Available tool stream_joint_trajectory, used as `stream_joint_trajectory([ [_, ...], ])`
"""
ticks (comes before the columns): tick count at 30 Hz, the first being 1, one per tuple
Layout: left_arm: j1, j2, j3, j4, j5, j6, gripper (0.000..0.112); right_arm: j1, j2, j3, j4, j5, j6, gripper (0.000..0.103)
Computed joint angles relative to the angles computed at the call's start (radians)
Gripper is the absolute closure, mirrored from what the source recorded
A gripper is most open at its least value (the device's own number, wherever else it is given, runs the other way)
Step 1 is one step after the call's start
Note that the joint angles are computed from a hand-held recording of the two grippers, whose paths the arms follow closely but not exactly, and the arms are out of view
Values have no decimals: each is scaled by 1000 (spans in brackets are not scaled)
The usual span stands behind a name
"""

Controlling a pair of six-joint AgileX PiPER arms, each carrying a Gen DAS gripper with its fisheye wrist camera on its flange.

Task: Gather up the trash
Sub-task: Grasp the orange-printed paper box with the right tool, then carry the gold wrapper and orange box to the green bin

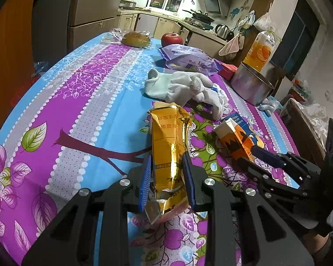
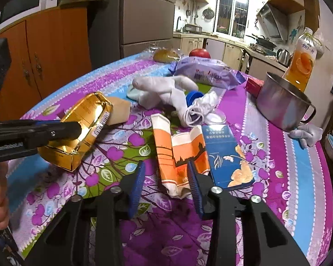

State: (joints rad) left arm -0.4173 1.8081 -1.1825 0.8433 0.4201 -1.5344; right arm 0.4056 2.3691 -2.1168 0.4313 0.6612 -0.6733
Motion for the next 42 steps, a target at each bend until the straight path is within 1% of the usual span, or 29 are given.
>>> stream_joint_trajectory([
  [1,-3,0,-2,1,6,0,86,4,21,-36,-33,20,35,77],
  [2,-8,4,-6,12,16,-9,86,4,21,-36,-36,21,39,85],
  [5,-22,9,-14,27,27,-26,86,7,6,-4,-56,-8,54,93],
  [7,-41,7,-15,64,51,-66,86,-3,-36,72,-14,-52,17,94],
  [9,-65,5,-21,102,85,-101,86,-19,-99,177,69,-115,-47,94],
  [12,-111,-2,-34,160,160,-152,86,-39,-205,336,230,-204,-186,94],
  [13,-140,-5,-42,192,208,-177,86,-49,-256,409,322,-243,-265,94],
  [16,-200,-10,-68,236,303,-202,86,-71,-359,543,519,-299,-447,94],
  [17,-217,-10,-80,244,331,-201,86,-78,-401,596,608,-322,-532,94],
  [19,-255,-12,-105,263,390,-199,86,-98,-479,688,791,-344,-706,94],
  [20,-270,-14,-115,272,408,-199,86,-105,-504,715,843,-349,-755,94],
  [21,-277,-14,-125,273,414,-194,86,-117,-540,752,911,-352,-822,94],
  [24,-314,-13,-160,285,449,-187,86,-153,-619,833,1021,-345,-922,94],
  [28,-372,11,-234,291,495,-155,86,-210,-707,918,1098,-330,-993,94],
  [33,-427,72,-355,288,530,-100,86,-297,-786,985,1109,-302,-1004,94],
  [35,-444,108,-419,278,536,-64,86,-350,-814,1004,1093,-277,-993,94],
  [39,-471,186,-555,249,538,15,86,-436,-849,1021,1066,-241,-976,94],
  [42,-493,262,-687,216,542,94,86,-525,-874,1034,1060,-200,-978,94],
])
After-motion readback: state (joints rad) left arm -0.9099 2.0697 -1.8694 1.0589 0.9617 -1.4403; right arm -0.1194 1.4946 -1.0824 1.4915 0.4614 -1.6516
